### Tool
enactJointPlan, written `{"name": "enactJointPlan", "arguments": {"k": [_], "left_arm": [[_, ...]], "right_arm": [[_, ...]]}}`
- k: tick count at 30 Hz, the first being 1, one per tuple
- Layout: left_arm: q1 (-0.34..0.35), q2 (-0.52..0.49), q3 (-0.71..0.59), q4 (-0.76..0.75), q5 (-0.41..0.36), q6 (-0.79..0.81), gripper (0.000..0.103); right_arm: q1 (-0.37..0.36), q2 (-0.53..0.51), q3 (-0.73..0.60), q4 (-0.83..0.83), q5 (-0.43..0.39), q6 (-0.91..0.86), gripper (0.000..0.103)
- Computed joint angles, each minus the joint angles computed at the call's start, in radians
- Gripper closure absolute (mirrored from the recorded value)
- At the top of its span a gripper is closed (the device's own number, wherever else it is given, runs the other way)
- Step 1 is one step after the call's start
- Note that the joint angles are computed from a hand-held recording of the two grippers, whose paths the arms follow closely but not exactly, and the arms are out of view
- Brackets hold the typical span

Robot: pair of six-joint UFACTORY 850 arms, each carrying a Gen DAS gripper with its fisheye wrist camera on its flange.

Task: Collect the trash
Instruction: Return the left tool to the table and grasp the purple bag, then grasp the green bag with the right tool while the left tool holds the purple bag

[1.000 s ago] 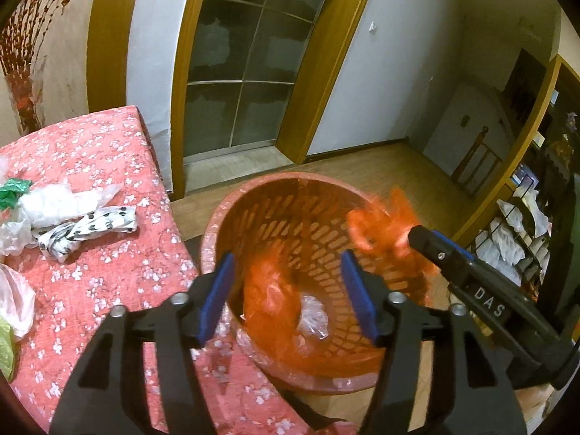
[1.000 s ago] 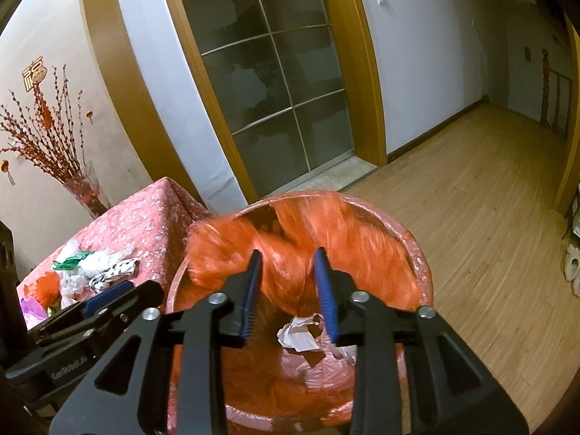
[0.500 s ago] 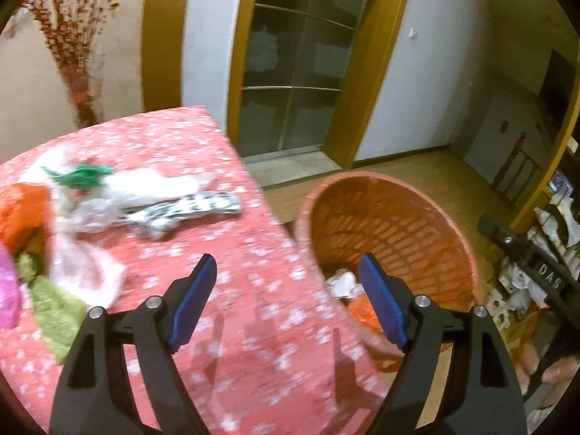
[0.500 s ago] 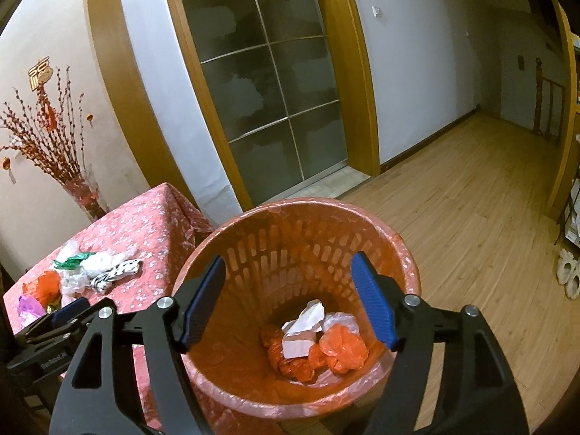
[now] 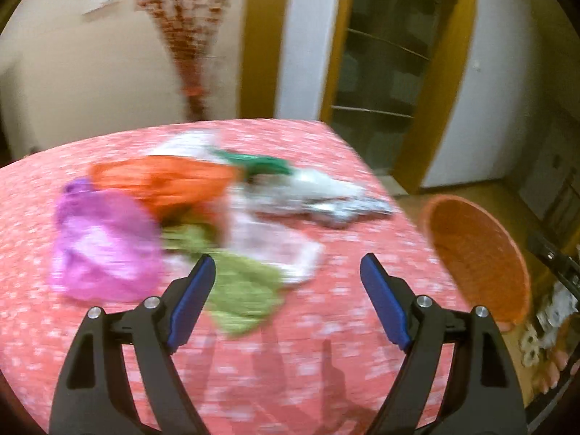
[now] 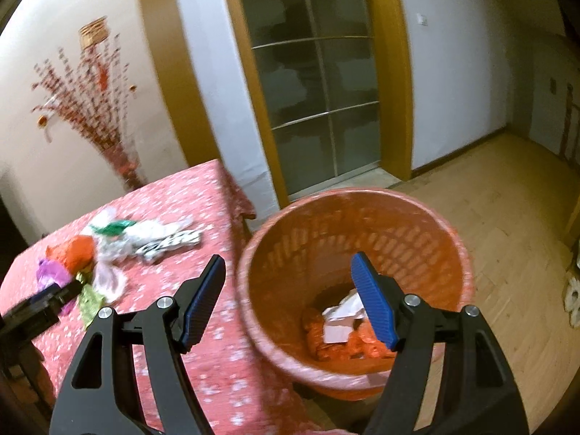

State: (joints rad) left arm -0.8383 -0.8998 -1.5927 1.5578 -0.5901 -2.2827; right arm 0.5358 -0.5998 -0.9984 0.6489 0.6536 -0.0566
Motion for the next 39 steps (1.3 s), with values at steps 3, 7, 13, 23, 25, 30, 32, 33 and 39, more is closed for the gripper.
{"name": "enactJointPlan", "arguments": {"k": [3, 7, 13, 23, 25, 30, 32, 33, 39], "left_arm": [[0.025, 0.062, 0.103, 0.005, -0.043, -0.065, 0.022], [0.076, 0.158, 0.260, 0.032, -0.092, -0.192, 0.022], [0.164, 0.205, 0.339, 0.092, -0.046, -0.292, 0.023], [0.258, 0.147, 0.291, 0.176, 0.141, -0.348, 0.039], [0.264, 0.135, 0.287, 0.206, 0.169, -0.383, 0.046], [0.257, 0.144, 0.315, 0.282, 0.150, -0.459, 0.062], [0.250, 0.157, 0.333, 0.266, 0.122, -0.441, 0.064], [0.246, 0.165, 0.344, 0.265, 0.107, -0.440, 0.065], [0.221, 0.236, 0.445, 0.269, -0.002, -0.468, 0.067]], "right_arm": [[0.024, -0.019, -0.030, -0.006, -0.015, -0.023, 0.031], [0.057, -0.045, -0.074, -0.008, -0.037, -0.055, 0.031], [0.102, -0.096, -0.157, 0.038, -0.079, -0.152, 0.032], [0.133, -0.152, -0.252, 0.084, -0.145, -0.252, 0.032], [0.137, -0.161, -0.266, 0.091, -0.157, -0.267, 0.032], [0.148, -0.178, -0.295, 0.096, -0.181, -0.293, 0.032], [0.153, -0.184, -0.307, 0.093, -0.190, -0.302, 0.032], [0.156, -0.188, -0.315, 0.088, -0.195, -0.305, 0.032], [0.169, -0.218, -0.374, 0.040, -0.242, -0.301, 0.032]]}}
